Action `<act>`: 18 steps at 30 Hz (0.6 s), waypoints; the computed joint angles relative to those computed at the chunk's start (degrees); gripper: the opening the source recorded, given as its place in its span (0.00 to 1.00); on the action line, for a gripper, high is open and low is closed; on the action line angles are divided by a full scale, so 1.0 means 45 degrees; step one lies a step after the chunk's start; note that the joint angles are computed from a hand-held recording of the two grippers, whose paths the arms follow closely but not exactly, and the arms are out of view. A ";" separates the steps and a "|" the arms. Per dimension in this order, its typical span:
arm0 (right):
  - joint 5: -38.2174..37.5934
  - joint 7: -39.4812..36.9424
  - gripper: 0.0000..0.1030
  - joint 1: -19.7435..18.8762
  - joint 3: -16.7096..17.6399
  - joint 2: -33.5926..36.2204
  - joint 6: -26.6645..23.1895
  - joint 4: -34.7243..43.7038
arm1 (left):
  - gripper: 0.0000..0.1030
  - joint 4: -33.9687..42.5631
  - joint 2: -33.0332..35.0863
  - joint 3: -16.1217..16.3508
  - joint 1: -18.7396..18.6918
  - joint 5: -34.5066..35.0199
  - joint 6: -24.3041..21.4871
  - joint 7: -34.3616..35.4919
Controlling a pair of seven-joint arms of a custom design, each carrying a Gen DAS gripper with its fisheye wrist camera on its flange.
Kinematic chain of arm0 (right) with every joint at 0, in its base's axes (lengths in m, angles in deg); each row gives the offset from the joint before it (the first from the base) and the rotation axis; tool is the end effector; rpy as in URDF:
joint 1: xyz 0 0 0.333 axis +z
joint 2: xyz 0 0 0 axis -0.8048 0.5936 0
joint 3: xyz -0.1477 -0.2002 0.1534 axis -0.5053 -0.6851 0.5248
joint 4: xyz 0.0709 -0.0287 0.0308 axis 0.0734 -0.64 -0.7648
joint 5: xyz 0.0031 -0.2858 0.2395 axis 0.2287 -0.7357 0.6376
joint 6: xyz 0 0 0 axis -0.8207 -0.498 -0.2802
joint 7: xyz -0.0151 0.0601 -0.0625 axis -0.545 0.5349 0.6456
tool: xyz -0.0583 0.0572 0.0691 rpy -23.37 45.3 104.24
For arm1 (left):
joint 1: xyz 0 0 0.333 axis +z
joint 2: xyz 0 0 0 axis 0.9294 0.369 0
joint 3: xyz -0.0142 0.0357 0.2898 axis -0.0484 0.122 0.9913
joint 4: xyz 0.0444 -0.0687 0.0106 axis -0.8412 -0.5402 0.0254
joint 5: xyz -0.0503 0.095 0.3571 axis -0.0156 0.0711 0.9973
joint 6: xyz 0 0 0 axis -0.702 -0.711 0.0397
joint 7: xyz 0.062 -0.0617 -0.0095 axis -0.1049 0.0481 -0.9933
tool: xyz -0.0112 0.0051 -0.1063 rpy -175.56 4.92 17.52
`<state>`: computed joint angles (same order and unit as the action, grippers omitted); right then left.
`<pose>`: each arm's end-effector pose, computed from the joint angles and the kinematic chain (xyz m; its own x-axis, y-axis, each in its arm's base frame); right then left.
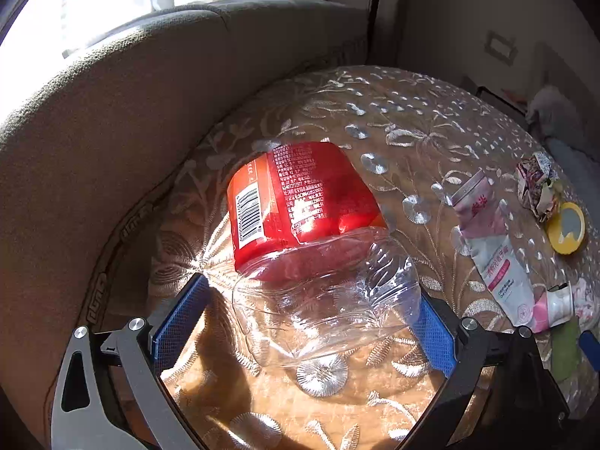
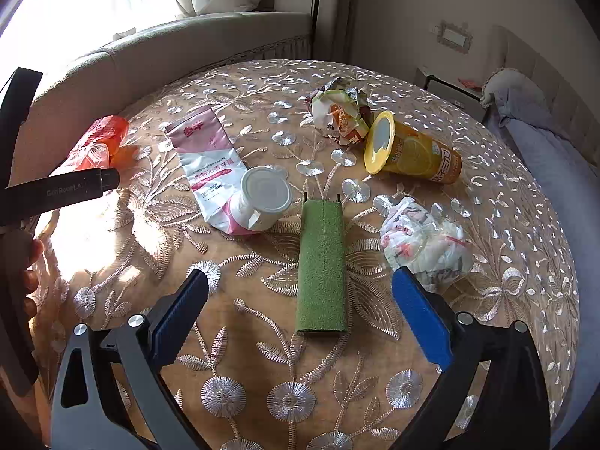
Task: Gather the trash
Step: 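Grasp the plastic bottle with the left tool while the right grasps the green tube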
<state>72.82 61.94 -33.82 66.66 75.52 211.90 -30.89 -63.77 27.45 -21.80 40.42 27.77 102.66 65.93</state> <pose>0.6146 0.2546 0.6257 0.6960 -0.7124 0.0902 -0.5286 -0.5933 -0.6071 0.5496 -0.3227 0.6057 0.7350 -0.6758 0.0554 -0.5145 -0.6090 -0.6036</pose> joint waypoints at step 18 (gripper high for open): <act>0.1523 -0.0052 0.26 -0.0633 0.0075 -0.1426 0.0002 -0.1348 | 0.72 -0.1882 -0.1518 -0.0584 -0.0085 0.1323 0.1805 0.0934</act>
